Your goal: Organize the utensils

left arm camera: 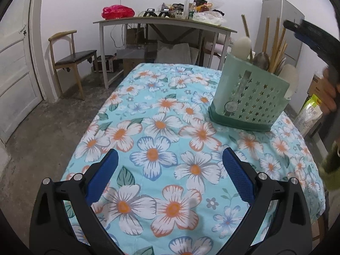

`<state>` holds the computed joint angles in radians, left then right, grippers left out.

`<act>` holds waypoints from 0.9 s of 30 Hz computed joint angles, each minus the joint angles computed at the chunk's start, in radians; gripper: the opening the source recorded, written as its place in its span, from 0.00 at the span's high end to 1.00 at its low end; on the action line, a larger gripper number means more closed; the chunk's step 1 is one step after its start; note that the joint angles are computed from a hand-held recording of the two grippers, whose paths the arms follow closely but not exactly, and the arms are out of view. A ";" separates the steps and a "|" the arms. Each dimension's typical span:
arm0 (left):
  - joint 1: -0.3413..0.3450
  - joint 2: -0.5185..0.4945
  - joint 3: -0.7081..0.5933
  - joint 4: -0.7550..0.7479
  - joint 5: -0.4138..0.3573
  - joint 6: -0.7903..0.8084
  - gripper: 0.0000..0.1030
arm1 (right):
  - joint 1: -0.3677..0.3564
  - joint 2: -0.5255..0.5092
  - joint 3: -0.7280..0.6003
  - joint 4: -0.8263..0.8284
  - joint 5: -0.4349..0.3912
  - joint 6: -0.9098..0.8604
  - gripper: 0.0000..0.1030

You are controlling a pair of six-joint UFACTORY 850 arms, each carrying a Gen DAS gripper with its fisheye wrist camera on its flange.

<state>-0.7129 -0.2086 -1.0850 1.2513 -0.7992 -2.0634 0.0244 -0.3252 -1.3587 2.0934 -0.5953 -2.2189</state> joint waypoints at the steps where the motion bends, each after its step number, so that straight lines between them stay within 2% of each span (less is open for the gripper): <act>1: -0.006 0.002 -0.003 0.000 -0.014 0.001 0.08 | -0.012 0.024 0.027 -0.006 -0.013 0.002 0.45; 6: -0.041 0.010 -0.032 0.013 -0.115 0.019 0.08 | -0.058 0.123 0.132 -0.093 -0.044 0.078 0.26; 9: -0.061 0.008 -0.060 0.021 -0.182 0.042 0.08 | -0.062 0.199 0.221 -0.117 0.000 0.057 0.11; 10: -0.064 0.009 -0.068 0.024 -0.196 0.045 0.08 | -0.055 0.230 0.260 -0.087 0.040 0.015 0.07; 12: -0.072 0.006 -0.086 0.021 -0.222 0.049 0.08 | -0.037 0.282 0.330 0.001 0.122 -0.081 0.06; 14: -0.078 0.000 -0.105 0.008 -0.240 0.061 0.08 | -0.024 0.307 0.366 0.030 0.183 -0.103 0.06; 17: -0.091 -0.034 -0.154 -0.036 -0.318 0.101 0.08 | -0.010 0.322 0.396 -0.030 0.290 -0.016 0.06; 21: -0.096 -0.071 -0.203 -0.092 -0.359 0.173 0.08 | -0.003 0.315 0.404 -0.223 0.400 0.198 0.06; 23: -0.102 -0.085 -0.217 -0.102 -0.382 0.185 0.08 | 0.001 0.310 0.409 -0.242 0.445 0.212 0.06; 27: -0.111 -0.105 -0.241 -0.118 -0.429 0.212 0.08 | 0.011 0.305 0.408 -0.148 0.511 0.127 0.06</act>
<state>-0.8242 -0.3139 -1.3263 1.1333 -1.2281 -1.8516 0.0350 -0.0202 -0.9503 1.9454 -0.0840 -2.0917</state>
